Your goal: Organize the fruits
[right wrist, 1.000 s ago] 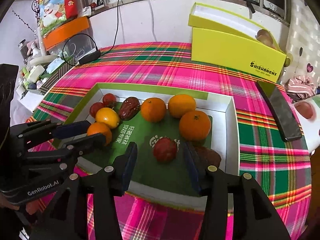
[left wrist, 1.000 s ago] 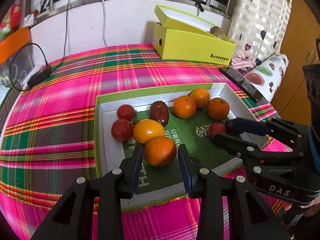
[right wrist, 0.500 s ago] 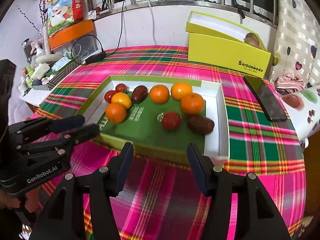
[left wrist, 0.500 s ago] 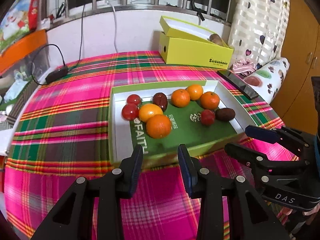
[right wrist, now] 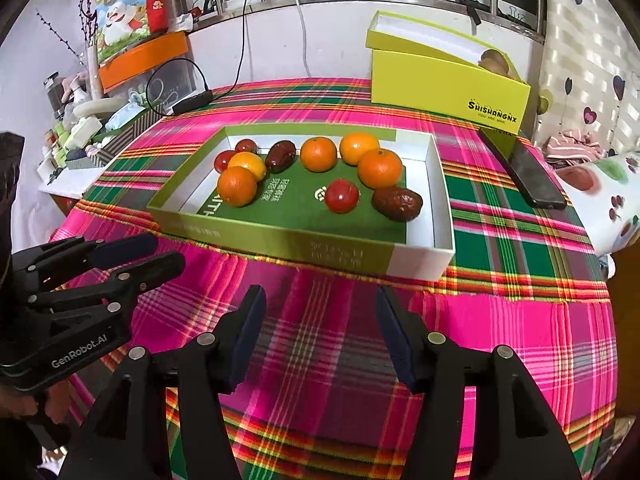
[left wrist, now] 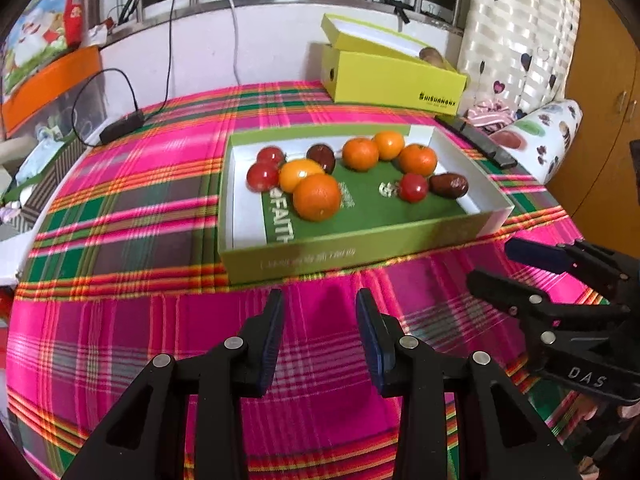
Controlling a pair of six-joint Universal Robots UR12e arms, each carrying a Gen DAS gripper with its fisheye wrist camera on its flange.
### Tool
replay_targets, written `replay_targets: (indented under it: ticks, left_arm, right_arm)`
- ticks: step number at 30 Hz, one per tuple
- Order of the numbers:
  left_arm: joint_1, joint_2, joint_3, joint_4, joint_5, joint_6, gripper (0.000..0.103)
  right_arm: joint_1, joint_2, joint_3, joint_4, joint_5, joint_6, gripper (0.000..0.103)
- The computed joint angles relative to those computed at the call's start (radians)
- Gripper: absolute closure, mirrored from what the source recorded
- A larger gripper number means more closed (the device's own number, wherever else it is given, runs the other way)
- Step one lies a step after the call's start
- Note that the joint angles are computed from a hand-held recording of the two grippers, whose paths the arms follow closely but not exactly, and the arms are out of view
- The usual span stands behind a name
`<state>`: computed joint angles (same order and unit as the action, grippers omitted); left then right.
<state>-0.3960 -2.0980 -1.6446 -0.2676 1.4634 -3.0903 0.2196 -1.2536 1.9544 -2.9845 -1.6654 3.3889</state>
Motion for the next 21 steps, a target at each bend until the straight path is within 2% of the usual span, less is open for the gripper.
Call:
replay_targets:
  ticks: [7,21]
  left_arm:
    - [-0.003,-0.010,0.001,-0.022,0.021,-0.007,0.056]
    - [-0.017,-0.015,-0.002,0.001,0.069,0.016,0.054]
  right_arm:
    - [0.002,0.012,-0.002,0.014,-0.014,-0.006,0.045]
    - [0.002,0.022,-0.002,0.023,-0.022,-0.010,0.043]
